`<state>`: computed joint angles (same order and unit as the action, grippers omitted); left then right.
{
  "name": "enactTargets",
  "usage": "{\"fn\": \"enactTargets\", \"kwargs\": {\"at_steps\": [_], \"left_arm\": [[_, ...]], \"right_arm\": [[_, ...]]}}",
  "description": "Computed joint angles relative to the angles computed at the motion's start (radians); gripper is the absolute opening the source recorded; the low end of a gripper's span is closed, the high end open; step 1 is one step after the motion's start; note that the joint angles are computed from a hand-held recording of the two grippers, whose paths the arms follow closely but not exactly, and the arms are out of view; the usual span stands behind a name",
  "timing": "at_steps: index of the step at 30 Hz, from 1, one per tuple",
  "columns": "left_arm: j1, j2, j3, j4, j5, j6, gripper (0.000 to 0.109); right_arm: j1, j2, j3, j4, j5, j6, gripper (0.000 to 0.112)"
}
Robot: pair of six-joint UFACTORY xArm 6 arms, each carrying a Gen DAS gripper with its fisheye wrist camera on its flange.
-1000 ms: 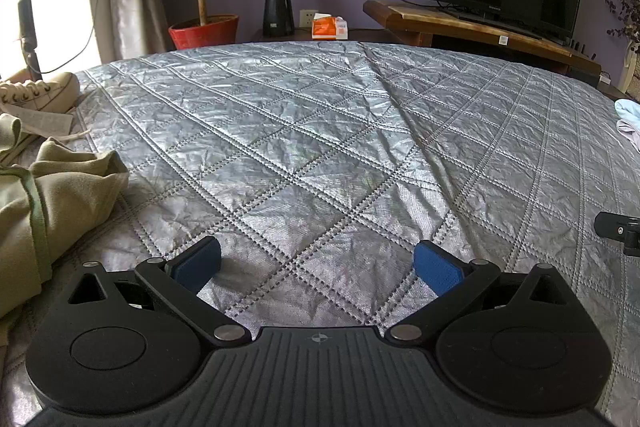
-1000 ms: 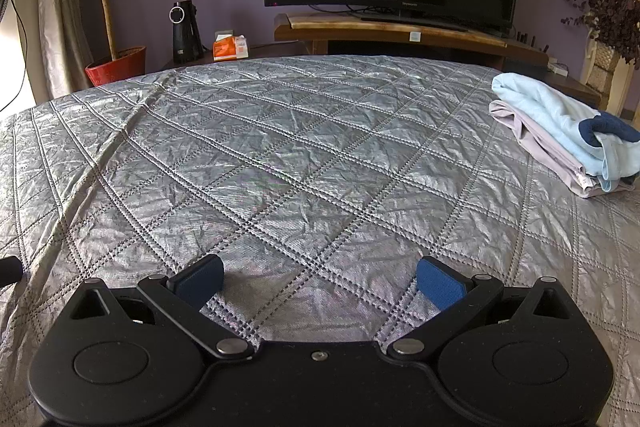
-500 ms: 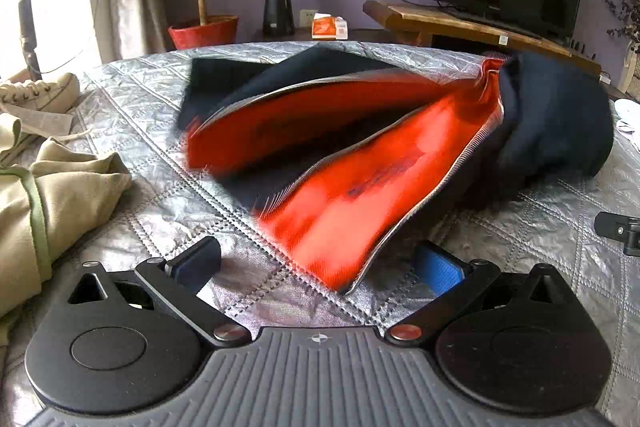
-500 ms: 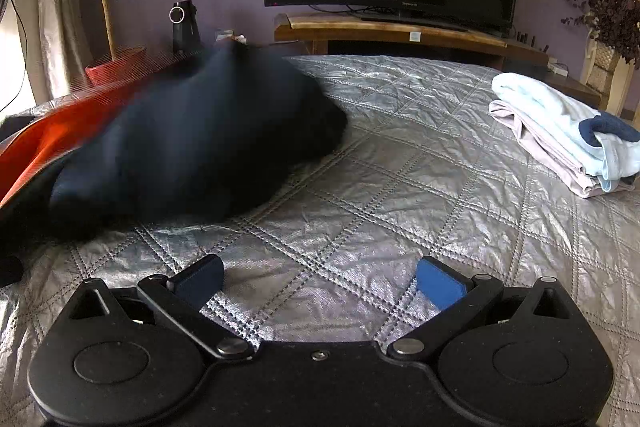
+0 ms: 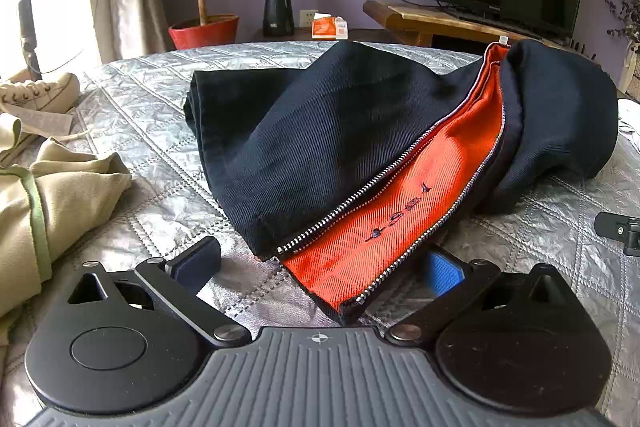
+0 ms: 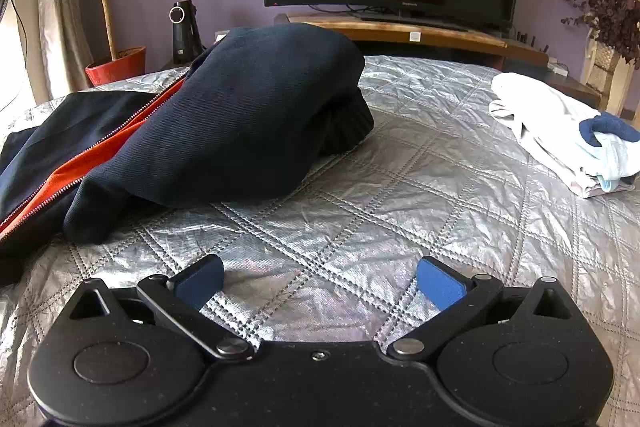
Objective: Fold clothes
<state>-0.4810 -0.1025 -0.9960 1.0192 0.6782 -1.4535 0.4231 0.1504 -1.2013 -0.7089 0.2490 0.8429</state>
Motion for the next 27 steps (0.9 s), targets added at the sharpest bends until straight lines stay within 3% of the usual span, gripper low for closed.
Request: {"fn": "enactTargets", "kwargs": {"at_steps": [21, 25, 27], "left_arm": [[0.003, -0.004, 0.003, -0.005, -0.005, 0.002, 0.103], [0.041, -0.012, -0.013, -0.149, -0.04, 0.158, 0.099], [0.047, -0.035, -0.017, -0.14, -0.05, 0.115, 0.094]], "right_arm": [[0.001, -0.001, 0.0, 0.0, 0.001, 0.0, 0.102], [0.001, -0.002, 0.001, 0.0, 0.001, 0.001, 0.102], [0.001, -0.002, 0.001, 0.0, 0.001, 0.001, 0.102]]}}
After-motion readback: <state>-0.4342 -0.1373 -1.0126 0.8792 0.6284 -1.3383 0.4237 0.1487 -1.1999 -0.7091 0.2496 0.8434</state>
